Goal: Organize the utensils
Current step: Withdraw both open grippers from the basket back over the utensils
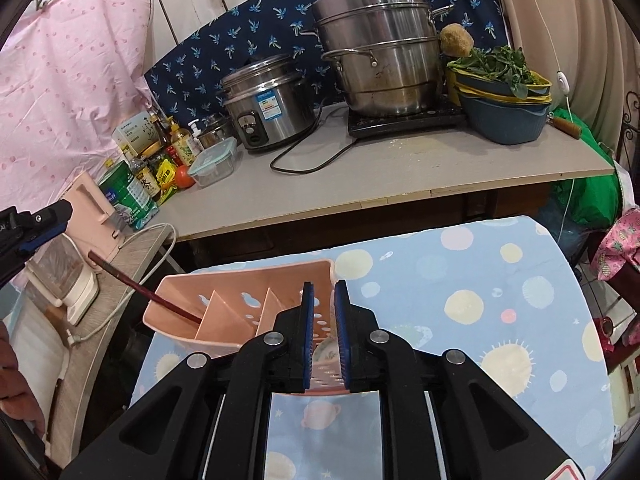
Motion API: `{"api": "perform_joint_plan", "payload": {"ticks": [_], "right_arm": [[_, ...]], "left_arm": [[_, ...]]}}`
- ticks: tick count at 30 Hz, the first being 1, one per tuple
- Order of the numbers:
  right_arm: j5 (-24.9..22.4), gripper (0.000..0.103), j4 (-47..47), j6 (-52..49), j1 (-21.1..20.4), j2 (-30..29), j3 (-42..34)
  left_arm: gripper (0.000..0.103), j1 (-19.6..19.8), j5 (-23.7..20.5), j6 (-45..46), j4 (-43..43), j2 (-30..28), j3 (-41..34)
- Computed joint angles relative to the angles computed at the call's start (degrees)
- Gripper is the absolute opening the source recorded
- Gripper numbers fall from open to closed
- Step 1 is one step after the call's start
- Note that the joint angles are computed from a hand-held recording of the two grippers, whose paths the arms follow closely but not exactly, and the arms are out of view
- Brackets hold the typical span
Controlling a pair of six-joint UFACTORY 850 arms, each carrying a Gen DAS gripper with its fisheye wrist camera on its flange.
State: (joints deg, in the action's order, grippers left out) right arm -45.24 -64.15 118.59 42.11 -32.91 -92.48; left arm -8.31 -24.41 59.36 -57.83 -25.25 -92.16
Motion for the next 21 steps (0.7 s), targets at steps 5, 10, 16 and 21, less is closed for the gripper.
{"api": "perform_joint_plan", "payload": {"ticks": [5, 10, 16, 21], "right_arm": [[-2.45, 0.013, -0.21, 0.33, 2.45, 1.39, 1.11], [-4.05, 0.017, -0.38, 2.41, 5.7, 2.85, 2.82], [-5.4, 0.028, -0.29, 8.63, 10.61, 5.12, 6.96], [-6.39, 0.029, 3.07, 10.14, 14.87, 5.01, 8.91]], "left_arm": [[0.031, 0.83, 0.49, 1.5, -0.29, 3.23, 4.15], [0.035, 2.04, 0.95, 5.11, -2.42, 7.54, 10.05], [0.047, 4.53, 0.71, 12.31, -6.78, 13.74, 19.48], [0.049, 7.57, -0.53, 14.75, -5.76, 17.93, 27.48]]}}
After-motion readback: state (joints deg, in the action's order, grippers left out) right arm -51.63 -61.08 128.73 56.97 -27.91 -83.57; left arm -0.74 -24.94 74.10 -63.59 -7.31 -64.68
